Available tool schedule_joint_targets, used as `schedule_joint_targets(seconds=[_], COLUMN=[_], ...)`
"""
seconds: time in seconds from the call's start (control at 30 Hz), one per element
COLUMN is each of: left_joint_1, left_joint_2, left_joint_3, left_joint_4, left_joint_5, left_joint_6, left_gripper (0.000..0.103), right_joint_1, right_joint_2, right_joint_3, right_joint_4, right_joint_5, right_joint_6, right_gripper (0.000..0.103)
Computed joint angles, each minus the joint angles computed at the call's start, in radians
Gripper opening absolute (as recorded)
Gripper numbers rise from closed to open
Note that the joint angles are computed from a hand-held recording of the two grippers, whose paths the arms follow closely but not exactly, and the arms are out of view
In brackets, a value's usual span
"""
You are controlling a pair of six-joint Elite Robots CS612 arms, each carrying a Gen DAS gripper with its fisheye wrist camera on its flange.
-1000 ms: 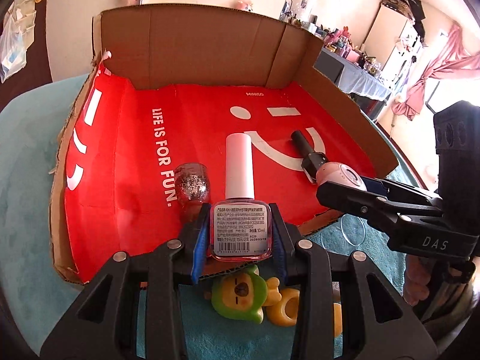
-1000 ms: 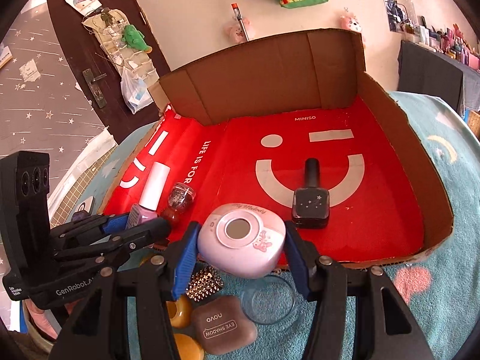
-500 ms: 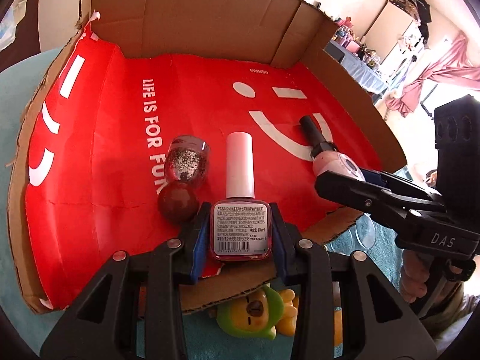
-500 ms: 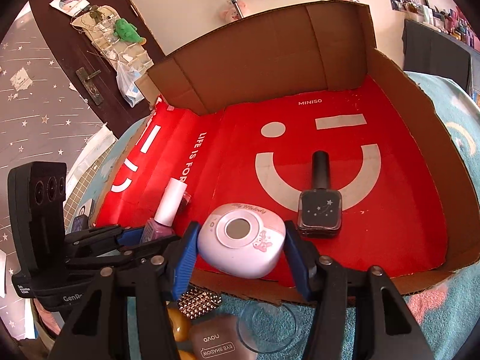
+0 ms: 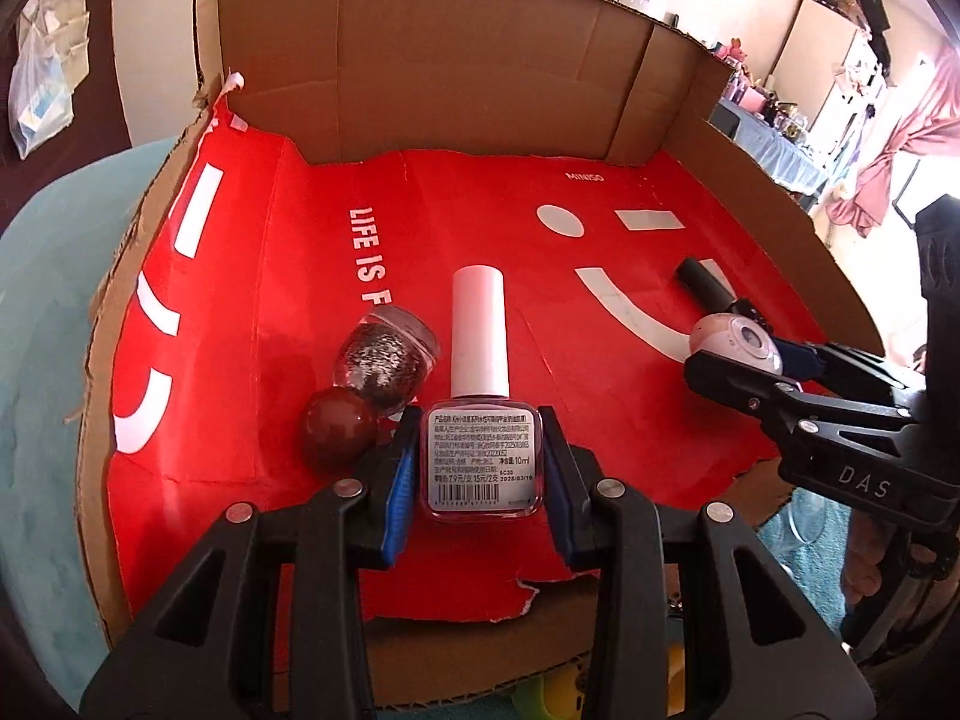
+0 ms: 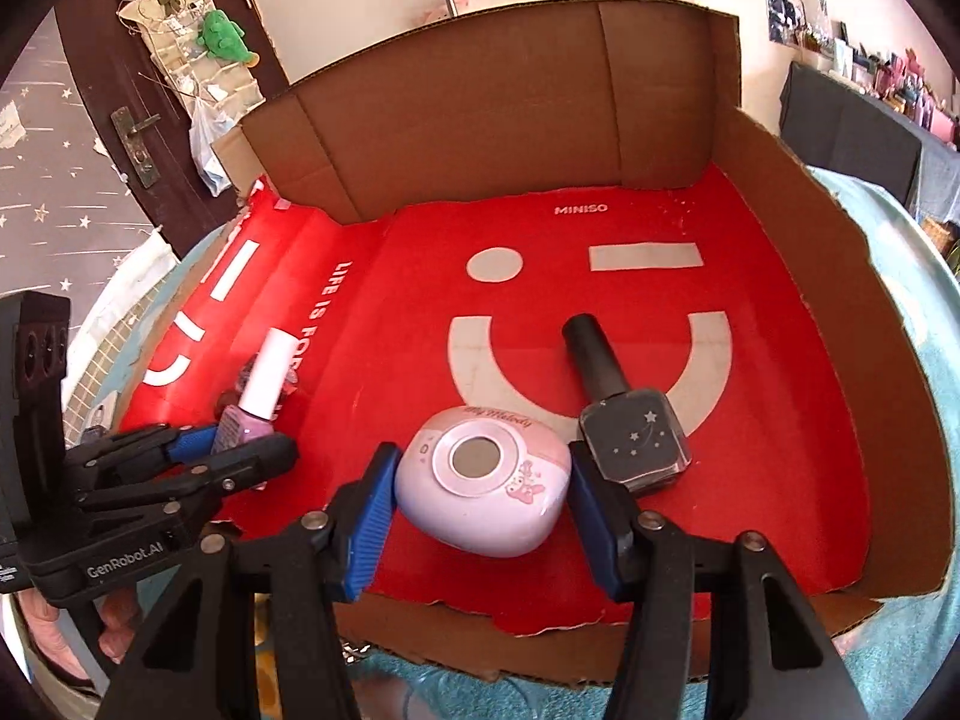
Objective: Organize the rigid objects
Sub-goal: 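Set nail-polish bottle upright in box and open left gripper while right gripper lowers compact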
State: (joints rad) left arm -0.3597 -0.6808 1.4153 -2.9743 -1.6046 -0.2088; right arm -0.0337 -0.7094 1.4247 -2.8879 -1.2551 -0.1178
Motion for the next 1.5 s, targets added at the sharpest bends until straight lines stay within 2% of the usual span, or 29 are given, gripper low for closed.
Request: schedule_joint_targets(seconds=[0.07,0.17,0.47,0.67,1.33,1.43,1.5], left_joint_1=[-0.003,0.000,0.000,0.001,-0.001,-0.002,-0.005], left_joint_2=[0.004,0.011,0.013,0.014,0.013,0.010,0.007], left_joint_3=[-0.008,-0.019,-0.020,-0.021,-0.020,-0.012,-0.003], left_joint_4=[0.003,0.001,-0.008,-0.008,-0.010,-0.031,-0.057], left_joint_5=[0.029,0.036,0.082,0.081,0.086,0.088,0.096], left_joint_6=[0.004,-0.012,-0.029,-0.031,-0.027,-0.026,-0.024], left_gripper=[0.034,0.034,0.034,0.034,0.035,0.042,0.056], right_joint_1=[0.003,0.008,0.018,0.022,0.021,0.020,0.019], right_joint_2=[0.005,0.014,0.036,0.039,0.040,0.040,0.039], right_joint_3=[-0.005,-0.014,-0.048,-0.056,-0.059,-0.058,-0.058], right_joint_4=[-0.017,-0.039,-0.039,-0.013,-0.005,-0.006,-0.006], right_joint_5=[-0.041,-0.093,-0.190,-0.208,-0.198,-0.195,-0.191], right_joint_6=[0.002,0.006,-0.002,-0.019,-0.013,-0.012,-0.010], right_gripper=[0.058,0.058,0.058,0.058,0.058,0.058,0.058])
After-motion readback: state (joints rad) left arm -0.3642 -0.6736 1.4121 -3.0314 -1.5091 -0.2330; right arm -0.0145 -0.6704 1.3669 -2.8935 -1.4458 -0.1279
